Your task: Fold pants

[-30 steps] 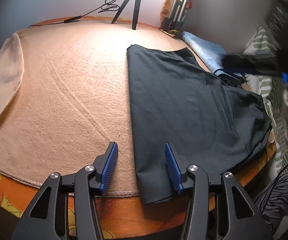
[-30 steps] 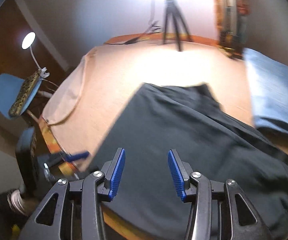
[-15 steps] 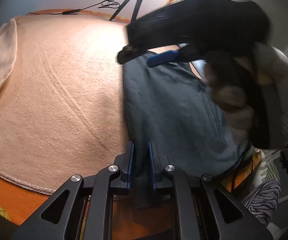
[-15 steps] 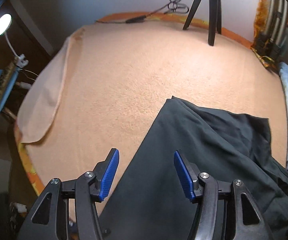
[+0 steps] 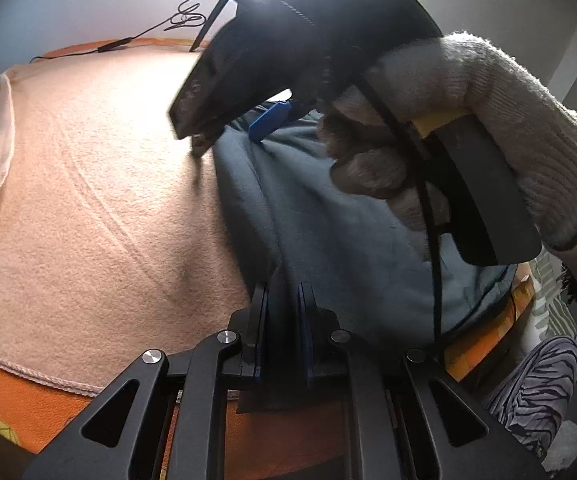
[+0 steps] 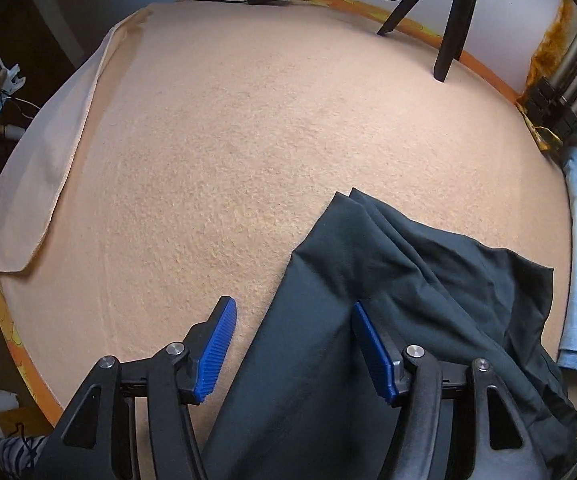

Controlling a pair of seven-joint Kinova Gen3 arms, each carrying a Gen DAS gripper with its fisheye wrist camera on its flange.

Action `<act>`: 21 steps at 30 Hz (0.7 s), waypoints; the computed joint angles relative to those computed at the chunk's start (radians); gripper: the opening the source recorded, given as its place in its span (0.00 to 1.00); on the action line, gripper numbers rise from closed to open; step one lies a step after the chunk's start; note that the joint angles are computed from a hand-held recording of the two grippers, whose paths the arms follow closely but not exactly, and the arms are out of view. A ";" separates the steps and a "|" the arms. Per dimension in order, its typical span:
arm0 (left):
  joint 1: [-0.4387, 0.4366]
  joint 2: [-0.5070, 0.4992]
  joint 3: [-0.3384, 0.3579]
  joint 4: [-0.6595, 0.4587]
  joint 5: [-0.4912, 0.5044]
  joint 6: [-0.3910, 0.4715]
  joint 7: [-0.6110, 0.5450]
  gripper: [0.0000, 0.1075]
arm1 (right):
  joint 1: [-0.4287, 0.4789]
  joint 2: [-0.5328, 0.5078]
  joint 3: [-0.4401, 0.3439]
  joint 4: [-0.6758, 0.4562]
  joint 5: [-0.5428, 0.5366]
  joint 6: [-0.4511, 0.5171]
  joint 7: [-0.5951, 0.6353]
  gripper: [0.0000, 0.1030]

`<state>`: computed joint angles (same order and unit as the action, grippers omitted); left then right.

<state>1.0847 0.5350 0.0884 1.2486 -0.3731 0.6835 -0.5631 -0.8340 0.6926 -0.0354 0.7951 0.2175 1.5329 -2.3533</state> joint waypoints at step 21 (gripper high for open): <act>0.037 0.055 -0.011 -0.095 -0.025 0.051 0.033 0.07 | 0.091 -0.314 -0.057 0.433 -0.007 -0.334 -0.162 0.01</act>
<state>1.1214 0.5899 0.0770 1.1535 -0.3986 0.7349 -0.5304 -0.7430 0.3782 -0.0926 1.2279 0.2107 1.1989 -2.5158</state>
